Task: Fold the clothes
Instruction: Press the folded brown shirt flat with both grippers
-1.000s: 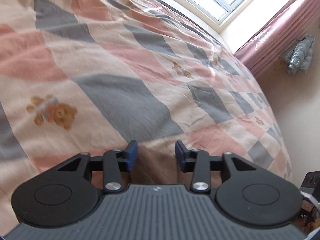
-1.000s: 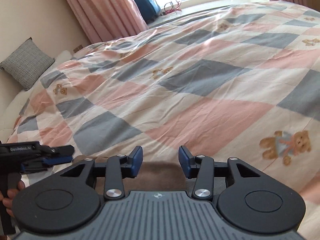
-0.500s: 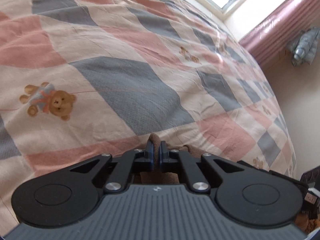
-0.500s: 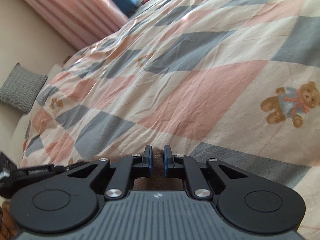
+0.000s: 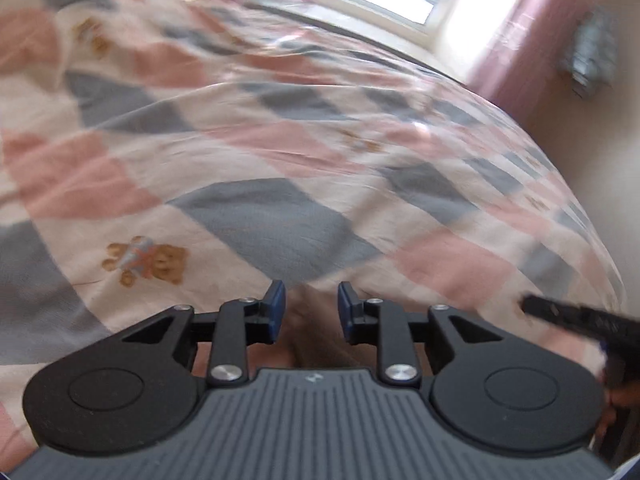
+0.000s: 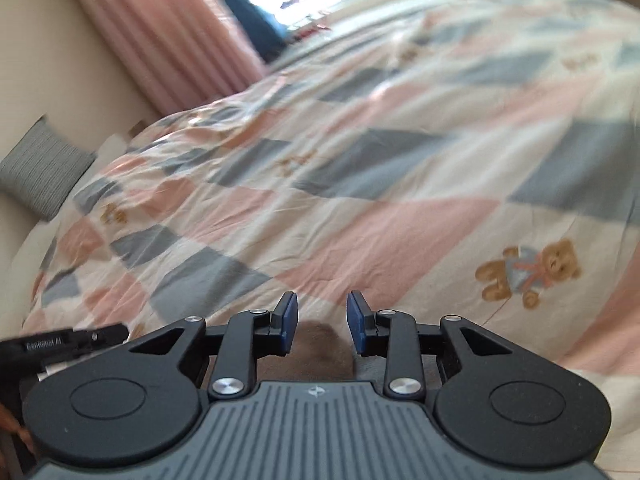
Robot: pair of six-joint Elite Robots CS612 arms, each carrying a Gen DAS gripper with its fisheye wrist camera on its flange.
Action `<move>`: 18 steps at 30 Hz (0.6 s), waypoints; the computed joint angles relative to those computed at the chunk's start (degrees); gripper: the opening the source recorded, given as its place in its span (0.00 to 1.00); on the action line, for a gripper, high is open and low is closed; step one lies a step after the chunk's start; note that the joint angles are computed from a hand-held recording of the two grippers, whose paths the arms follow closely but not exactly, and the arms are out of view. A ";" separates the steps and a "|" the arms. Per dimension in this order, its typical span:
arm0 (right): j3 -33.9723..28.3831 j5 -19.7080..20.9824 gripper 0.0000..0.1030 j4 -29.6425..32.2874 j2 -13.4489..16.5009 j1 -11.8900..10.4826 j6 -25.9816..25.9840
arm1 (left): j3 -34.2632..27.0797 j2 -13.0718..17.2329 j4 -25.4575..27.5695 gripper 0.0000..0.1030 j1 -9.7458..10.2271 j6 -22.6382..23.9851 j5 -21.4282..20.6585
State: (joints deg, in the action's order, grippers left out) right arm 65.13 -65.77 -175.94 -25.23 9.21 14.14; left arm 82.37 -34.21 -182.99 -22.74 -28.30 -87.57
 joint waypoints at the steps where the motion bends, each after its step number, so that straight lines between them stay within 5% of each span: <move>1: 1.89 0.98 0.32 -0.49 -1.11 0.19 -3.44 | 1.29 -0.73 -0.87 0.11 -0.62 2.88 -1.10; 5: 8.20 5.07 0.31 0.03 -4.62 1.24 -17.96 | 5.45 -1.42 -4.57 0.09 -3.47 11.56 -2.22; 9: 10.56 -0.09 0.27 6.16 -5.22 2.77 -26.77 | 7.08 -0.38 -1.06 0.05 -4.03 6.93 -0.29; 15: 13.18 0.51 0.28 8.17 -7.41 1.63 -23.65 | 8.54 -3.81 5.61 0.06 -5.36 2.02 4.85; 17: 12.87 0.09 0.31 12.80 -8.51 1.24 -22.26 | 8.25 -5.53 11.12 0.13 -6.19 -1.78 6.50; 18: 12.12 -0.32 0.34 16.60 -8.95 1.12 -21.69 | 7.80 -6.33 14.91 0.26 -6.60 -4.37 6.60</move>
State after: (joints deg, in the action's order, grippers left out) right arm 77.24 -66.09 -159.34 -34.18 10.33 -7.54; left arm 90.17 -40.54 -168.09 -29.34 -32.67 -80.97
